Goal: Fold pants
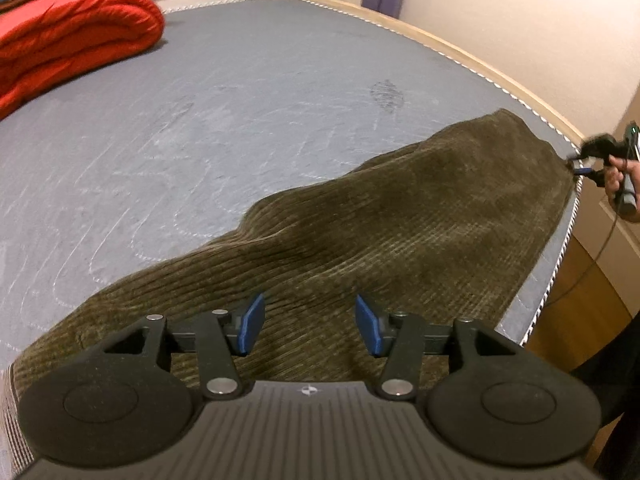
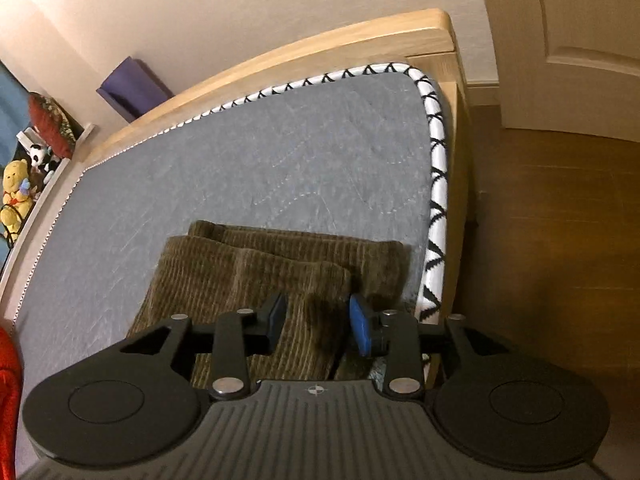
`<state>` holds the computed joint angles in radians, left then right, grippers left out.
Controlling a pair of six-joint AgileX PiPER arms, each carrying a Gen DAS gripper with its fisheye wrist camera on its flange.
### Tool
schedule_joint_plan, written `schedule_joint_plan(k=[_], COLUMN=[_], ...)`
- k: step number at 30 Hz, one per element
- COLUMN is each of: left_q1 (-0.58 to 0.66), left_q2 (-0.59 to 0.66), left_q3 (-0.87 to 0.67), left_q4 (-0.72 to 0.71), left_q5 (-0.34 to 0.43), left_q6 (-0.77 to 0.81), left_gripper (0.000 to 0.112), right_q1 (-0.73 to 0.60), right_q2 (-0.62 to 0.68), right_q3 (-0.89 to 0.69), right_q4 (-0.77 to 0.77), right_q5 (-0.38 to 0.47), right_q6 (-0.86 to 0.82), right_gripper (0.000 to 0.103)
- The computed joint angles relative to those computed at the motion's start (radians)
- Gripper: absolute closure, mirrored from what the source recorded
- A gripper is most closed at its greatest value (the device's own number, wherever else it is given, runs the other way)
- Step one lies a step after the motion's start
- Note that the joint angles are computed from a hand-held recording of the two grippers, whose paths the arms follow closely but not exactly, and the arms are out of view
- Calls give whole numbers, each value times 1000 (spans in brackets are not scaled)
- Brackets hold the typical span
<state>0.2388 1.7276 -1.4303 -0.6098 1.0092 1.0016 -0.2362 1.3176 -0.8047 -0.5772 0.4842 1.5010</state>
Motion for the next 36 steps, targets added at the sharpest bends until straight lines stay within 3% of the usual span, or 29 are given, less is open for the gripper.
schedule_joint_plan(k=[2, 5, 7, 10, 14, 16, 17, 18, 20, 30, 32, 33, 36], left_q1=[11, 24, 34, 60, 76, 76, 76, 79, 88, 154, 159, 167, 215], left_q2=[12, 18, 16, 19, 25, 23, 22, 21, 23, 149, 201, 219, 283], left_q3=[-19, -36, -44, -58, -72, -74, -74, -76, -82, -210, -243, -244, -320], left_q4=[12, 36, 59, 62, 75, 82, 84, 82, 82, 237, 374, 417, 368], left_q5=[4, -4, -18, -28, -60, -77, -86, -91, -98, -151, -173, -192, -114], left_q6=[-32, -70, -93, -104, -147, -165, -168, -167, -164, -223, -283, -281, -269], left_gripper=[57, 57, 57, 57, 57, 57, 57, 57, 57, 57, 58, 51, 43], right_q1=[18, 121, 121, 60, 194, 282, 340, 378, 453, 754, 780, 788, 788], right_q2=[-3, -21, -20, -51, -42, -3, 28, 52, 119, 485, 564, 607, 748], right_q3=[-3, -27, -24, -2, -47, -93, -129, -155, -230, -661, -775, -848, -1031], right_q4=[-46, -276, -348, -271, -375, -438, -460, -477, -473, -2, 119, 160, 166], right_q5=[41, 295, 396, 310, 287, 265, 266, 260, 223, 48, 119, 176, 344], right_q6=[25, 284, 349, 308, 326, 305, 283, 270, 189, -801, -994, -1046, -1057], right_gripper=[101, 103, 103, 101, 98, 84, 72, 68, 68, 68, 68, 68, 69])
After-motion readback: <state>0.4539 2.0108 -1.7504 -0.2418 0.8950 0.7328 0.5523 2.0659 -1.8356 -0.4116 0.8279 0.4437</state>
